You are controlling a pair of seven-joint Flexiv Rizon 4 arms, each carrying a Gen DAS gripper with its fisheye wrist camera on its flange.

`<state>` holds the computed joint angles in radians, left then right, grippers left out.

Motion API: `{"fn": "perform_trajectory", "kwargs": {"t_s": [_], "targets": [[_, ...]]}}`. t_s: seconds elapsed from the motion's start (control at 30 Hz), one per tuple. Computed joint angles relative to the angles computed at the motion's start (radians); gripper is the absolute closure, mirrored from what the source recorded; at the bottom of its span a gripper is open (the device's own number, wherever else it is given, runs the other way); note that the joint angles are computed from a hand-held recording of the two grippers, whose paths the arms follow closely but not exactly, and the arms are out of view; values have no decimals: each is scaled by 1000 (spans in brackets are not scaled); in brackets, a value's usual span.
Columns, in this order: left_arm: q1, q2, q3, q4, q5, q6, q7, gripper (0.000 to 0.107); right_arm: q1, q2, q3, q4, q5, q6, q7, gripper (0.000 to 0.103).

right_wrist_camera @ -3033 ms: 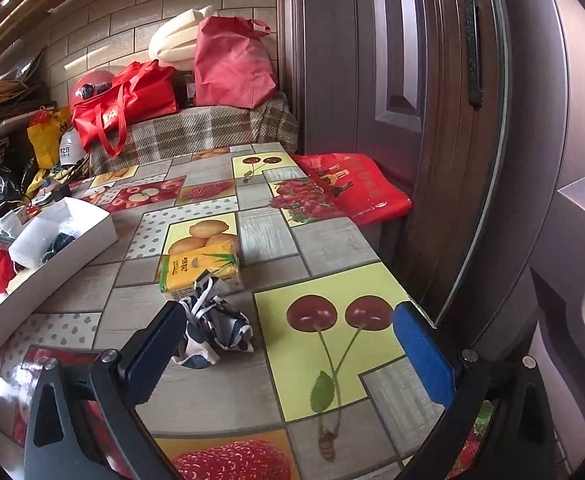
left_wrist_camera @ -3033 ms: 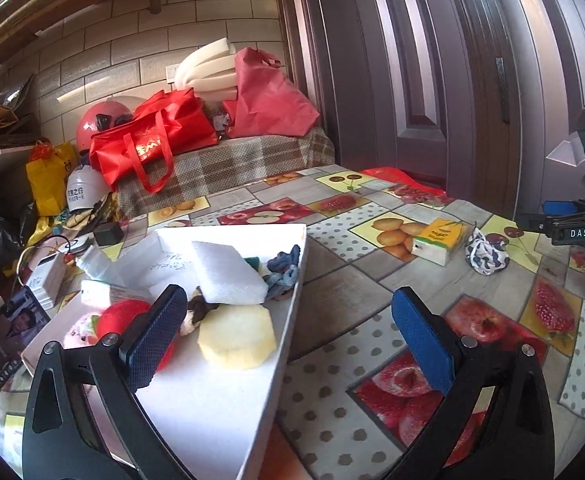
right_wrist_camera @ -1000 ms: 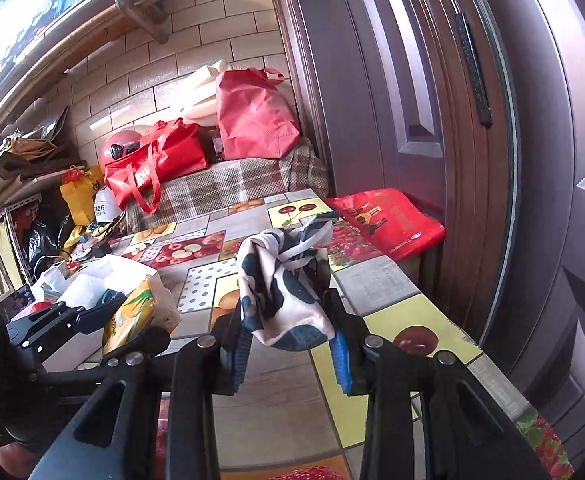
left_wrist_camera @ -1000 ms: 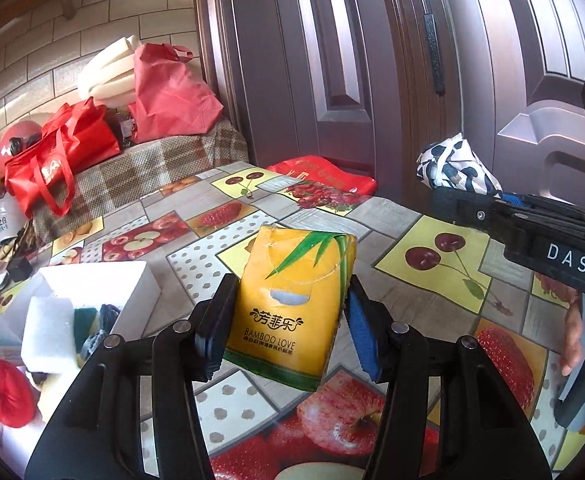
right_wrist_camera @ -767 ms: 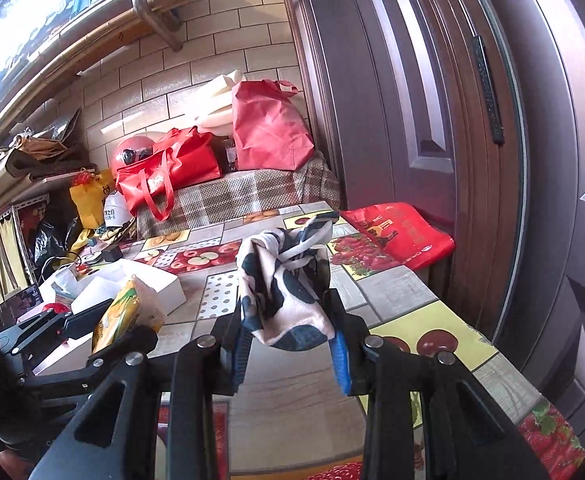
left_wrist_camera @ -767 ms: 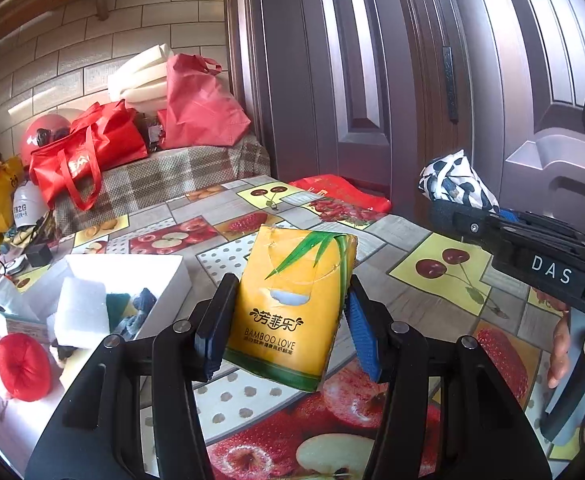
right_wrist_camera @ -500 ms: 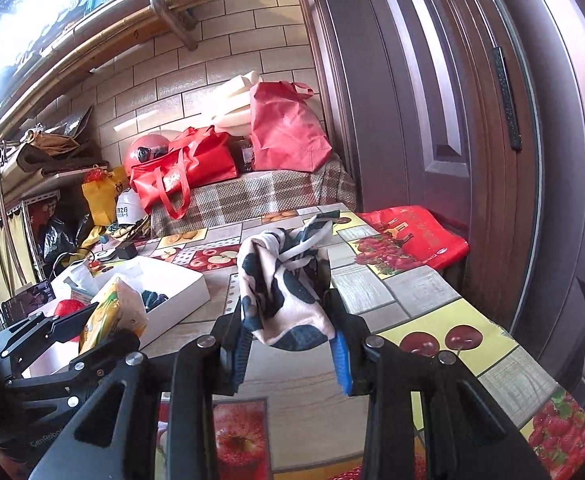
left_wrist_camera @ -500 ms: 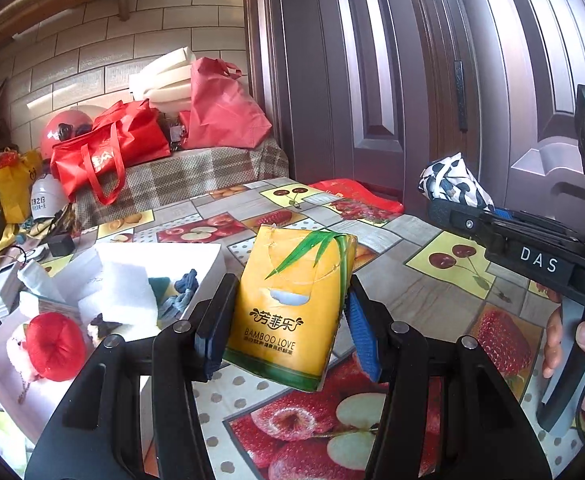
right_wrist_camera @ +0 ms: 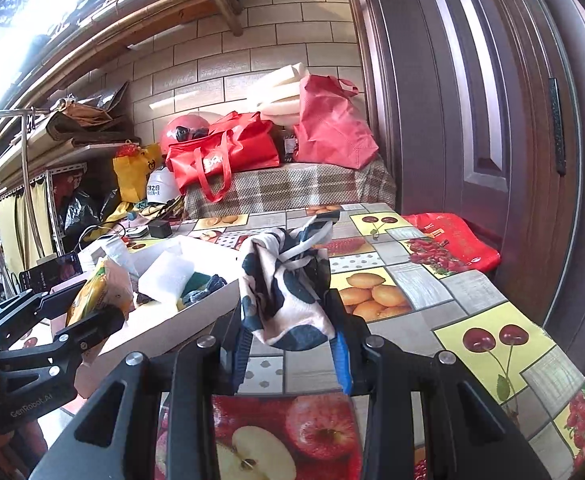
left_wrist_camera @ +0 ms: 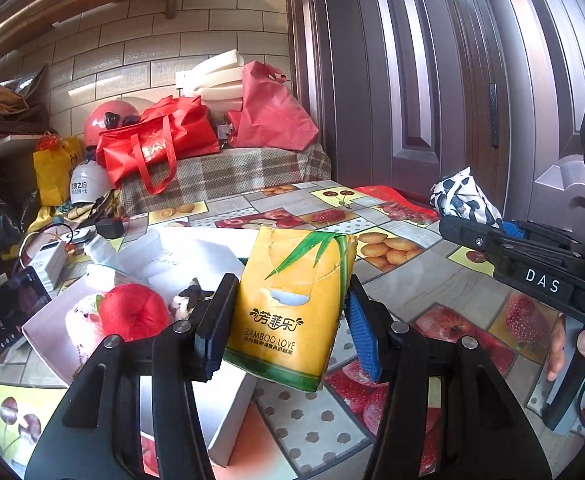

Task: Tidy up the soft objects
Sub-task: 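Carry the yellow tissue pack and cow-print cloth over the white tray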

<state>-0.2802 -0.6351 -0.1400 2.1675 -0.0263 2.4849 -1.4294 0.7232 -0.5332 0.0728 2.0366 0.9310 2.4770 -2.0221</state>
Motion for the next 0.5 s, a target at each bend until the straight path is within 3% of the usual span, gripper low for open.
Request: {"fn": "perform_trajectory", "kwargs": {"t_s": [0.5], "targets": [[48, 24, 44, 102, -38, 111, -25, 54, 57, -12, 4, -48, 21, -32, -93, 68]]}}
